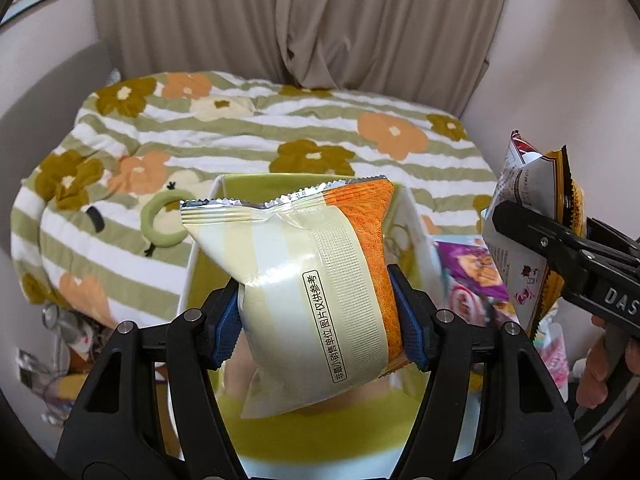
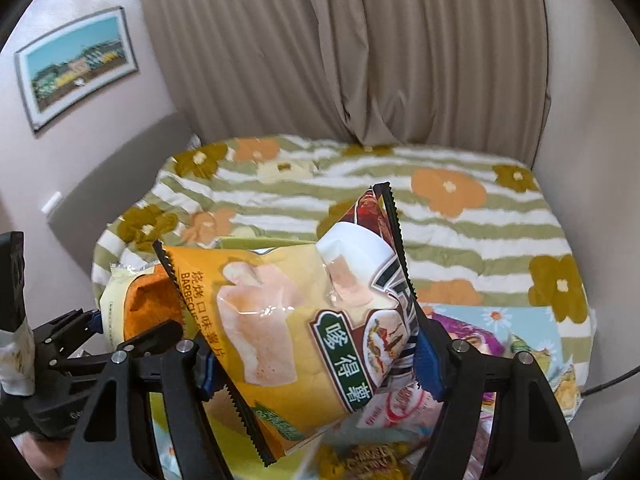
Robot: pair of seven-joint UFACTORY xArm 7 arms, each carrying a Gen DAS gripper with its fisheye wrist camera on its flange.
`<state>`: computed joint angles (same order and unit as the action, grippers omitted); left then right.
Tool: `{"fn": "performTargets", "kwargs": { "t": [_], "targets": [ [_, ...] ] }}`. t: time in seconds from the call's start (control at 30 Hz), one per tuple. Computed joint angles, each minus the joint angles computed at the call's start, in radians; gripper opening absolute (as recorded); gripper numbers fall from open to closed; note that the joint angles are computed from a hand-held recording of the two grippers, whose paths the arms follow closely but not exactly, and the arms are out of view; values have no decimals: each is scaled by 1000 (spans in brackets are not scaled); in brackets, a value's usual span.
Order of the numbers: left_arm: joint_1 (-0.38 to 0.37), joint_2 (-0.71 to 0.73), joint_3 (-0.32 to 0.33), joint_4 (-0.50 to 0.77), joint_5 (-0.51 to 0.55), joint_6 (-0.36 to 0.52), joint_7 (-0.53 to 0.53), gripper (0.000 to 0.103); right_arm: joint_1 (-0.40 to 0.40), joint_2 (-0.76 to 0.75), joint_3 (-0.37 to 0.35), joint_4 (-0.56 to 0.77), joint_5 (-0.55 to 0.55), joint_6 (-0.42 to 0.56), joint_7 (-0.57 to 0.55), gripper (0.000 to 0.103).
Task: Organize snacks
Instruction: 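Carry the cream-and-orange bag into the box and release it with the left tool, then lower the yellow chip bag into the box and open the right tool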
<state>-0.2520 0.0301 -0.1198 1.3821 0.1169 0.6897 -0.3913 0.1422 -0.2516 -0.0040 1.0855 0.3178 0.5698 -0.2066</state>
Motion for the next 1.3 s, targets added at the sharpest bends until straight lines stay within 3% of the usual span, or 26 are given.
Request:
{"fn": "performTargets", "kwargs": {
  "t": [0.33,0.47,0.57,0.83,1.0,1.2,1.3],
  "targets": [
    [41,308,29,257,-116,94,182,64,-18,257,61,198,-151,32,203,70],
    [29,375,54,314,-91,137,162,92,-17,307,67,239,-157,51,232,70],
    [35,379,55,310,-97,130,162,93,-21,327,69,252,-150,58,229,70],
    [7,296,74,233,-12,131,90,93,-30,346,79,265,-98,63,136,70],
    [21,216,55,140,-31,84,76,93,-37,381,92,323,-21,110,18,71],
    [3,175,63,87,67,92,-15,93,-32,469,111,413,4,160,-58,71],
    [1,160,66,65,114,100,-51,93,-27,509,120,445,7,173,-73,78]
  ]
}}
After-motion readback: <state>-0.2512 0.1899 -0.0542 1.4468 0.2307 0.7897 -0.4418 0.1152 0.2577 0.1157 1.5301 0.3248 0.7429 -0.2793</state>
